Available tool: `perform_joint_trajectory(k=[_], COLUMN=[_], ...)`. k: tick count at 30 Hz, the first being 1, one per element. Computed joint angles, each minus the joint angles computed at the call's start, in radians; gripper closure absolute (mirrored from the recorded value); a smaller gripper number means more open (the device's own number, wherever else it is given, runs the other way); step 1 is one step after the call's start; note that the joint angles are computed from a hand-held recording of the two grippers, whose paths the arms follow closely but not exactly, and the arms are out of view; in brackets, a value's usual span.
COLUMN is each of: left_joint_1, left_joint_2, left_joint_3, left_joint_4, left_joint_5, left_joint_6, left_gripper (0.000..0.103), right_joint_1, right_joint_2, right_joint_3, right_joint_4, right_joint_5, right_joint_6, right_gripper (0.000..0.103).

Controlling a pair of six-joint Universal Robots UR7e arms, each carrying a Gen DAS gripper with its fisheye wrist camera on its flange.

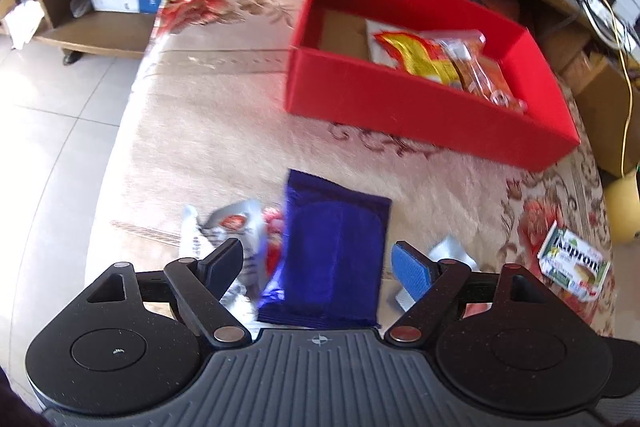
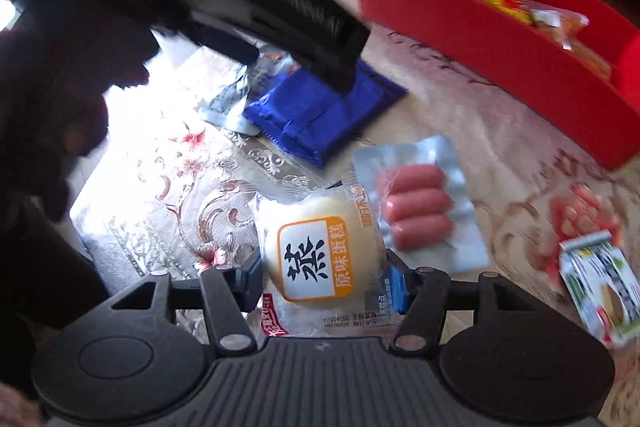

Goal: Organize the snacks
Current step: 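Grasp the blue foil packet with left tool while right tool grasps white steamed-cake bag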

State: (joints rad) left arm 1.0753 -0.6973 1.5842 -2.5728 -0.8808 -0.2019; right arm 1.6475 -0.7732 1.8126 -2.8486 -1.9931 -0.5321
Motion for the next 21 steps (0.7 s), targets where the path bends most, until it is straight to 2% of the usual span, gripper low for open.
perform_joint_trajectory(k=[6, 12, 14, 17, 21], left_joint_1=[-0.009, -0.003, -0.006, -0.017, -0.028], left_joint_2=[0.047, 0.1, 0.109, 0.112, 0.102], left_joint_3=[-0.035, -0.094, -0.097, -0.085, -0.054], left_joint_4=[0.038, 0.112, 0.101, 0.093, 0.073], left_joint_5=[0.024, 0.082, 0.101, 0.129, 0.127], left_joint_6=[0.005, -0.032, -0.018, -0.013, -0.008], left_gripper=[0.017, 0.021, 0.021, 0.028, 0.031], right_joint_1=[-0.021, -0.051, -0.06, -0.068, -0.069], right_joint_2=[-0.08, -0.092, -0.096, -0.116, -0.116], right_joint_3=[0.061, 0.071, 0.073, 0.083, 0.075], right_joint_4=[-0.047, -0.071, -0.076, -0.088, -0.109], right_joint_5=[0.019, 0.015, 0.021, 0.037, 0.024], right_joint_6=[0.044, 0.078, 0.083, 0.083, 0.08], right_gripper=[0.047, 0.046, 0.046, 0.047, 0.047])
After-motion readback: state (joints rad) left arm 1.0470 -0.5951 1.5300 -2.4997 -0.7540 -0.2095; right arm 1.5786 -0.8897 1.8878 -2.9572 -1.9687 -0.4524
